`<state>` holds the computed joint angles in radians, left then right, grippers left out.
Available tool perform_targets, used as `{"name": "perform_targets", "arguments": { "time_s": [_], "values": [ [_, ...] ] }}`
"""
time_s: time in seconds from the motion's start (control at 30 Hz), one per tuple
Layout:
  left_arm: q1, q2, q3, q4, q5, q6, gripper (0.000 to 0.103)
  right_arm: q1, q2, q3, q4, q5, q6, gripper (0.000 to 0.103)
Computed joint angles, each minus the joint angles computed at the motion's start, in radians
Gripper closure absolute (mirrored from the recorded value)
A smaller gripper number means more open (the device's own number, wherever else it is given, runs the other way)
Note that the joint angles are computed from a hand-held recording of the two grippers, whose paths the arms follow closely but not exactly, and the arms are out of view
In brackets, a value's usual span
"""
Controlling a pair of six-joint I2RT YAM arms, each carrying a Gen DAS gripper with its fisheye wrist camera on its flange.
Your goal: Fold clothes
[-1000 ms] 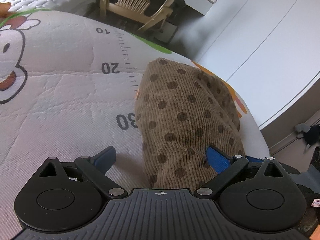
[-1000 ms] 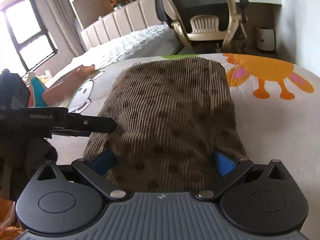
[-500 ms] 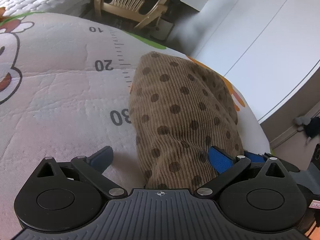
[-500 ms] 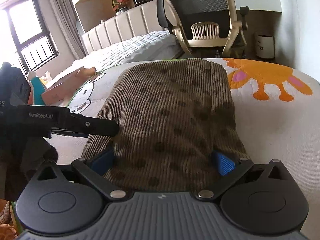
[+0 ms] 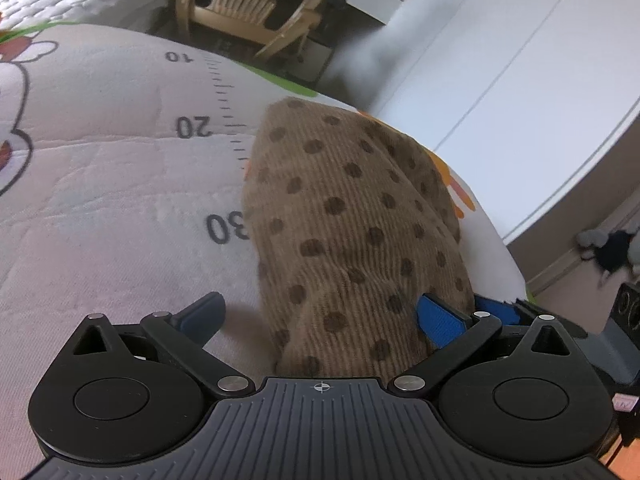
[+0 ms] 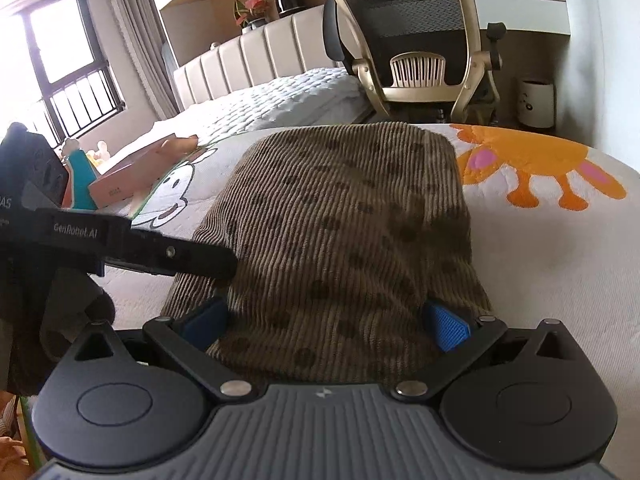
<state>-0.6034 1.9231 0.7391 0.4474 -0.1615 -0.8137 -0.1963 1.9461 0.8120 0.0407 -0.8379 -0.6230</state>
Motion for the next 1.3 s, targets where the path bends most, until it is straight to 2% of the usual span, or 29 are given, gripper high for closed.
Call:
{"name": "perform_targets", "arguments": {
  "time_s": [0.03, 0.1, 0.2, 0.27, 0.33, 0.43, 0.5, 0.63, 0.83, 0.93, 1.0, 1.1, 1.3],
  "values": [
    [-0.002, 0.003, 0.003, 0.004, 0.007, 0.003, 0.0, -0.003, -0.012, 0.002, -0.001, 0.005, 0.009, 0.0],
    [-0.003, 0.001, -0.006, 0.049, 0.044, 0.011, 0.0, -0.018, -0.049, -0.031, 0.104, 0.026, 0.066, 0.0],
    [-0.012, -0.011, -0.026, 0.133, 0.088, 0.026, 0.0, 0.0, -0.063, -0.029, 0.201, 0.162, 0.095, 0.0],
    [-0.031, -0.031, -0.015, 0.125, 0.071, 0.058, 0.0, 0.033, -0.025, 0.001, 0.21, 0.298, 0.072, 0.0],
    [-0.044, -0.047, -0.013, 0.133, 0.07, 0.084, 0.0, 0.03, 0.011, 0.021, 0.216, 0.322, 0.086, 0.0],
    [-0.028, -0.067, -0.058, 0.206, 0.109, 0.114, 0.0, 0.025, 0.062, 0.051, 0.22, 0.355, 0.107, 0.0],
    [-0.003, -0.074, -0.094, 0.246, 0.104, 0.089, 0.0, 0.018, 0.065, 0.049, 0.221, 0.342, 0.11, 0.0],
    [0.052, -0.043, -0.092, 0.206, 0.046, -0.006, 0.0, 0.026, 0.062, 0.023, 0.257, 0.349, 0.099, 0.0],
    [0.057, 0.072, -0.021, 0.227, 0.101, -0.069, 0.0, 0.023, 0.062, 0.005, 0.29, 0.347, 0.106, 0.0],
    [0.008, 0.105, 0.054, 0.187, 0.128, -0.041, 0.0, 0.053, 0.043, -0.058, 0.396, 0.396, 0.092, 0.0],
    [-0.021, 0.093, 0.081, 0.152, 0.084, 0.0, 0.0, 0.089, 0.028, -0.124, 0.511, 0.433, 0.065, 0.0],
    [0.007, 0.057, 0.047, 0.194, 0.127, 0.01, 0.0, 0.166, 0.023, -0.178, 0.629, 0.476, 0.01, 0.0],
    [0.108, -0.075, -0.075, 0.194, 0.13, 0.064, 0.0, 0.36, 0.05, -0.082, 0.552, 0.527, 0.024, 0.0]
  ]
}}
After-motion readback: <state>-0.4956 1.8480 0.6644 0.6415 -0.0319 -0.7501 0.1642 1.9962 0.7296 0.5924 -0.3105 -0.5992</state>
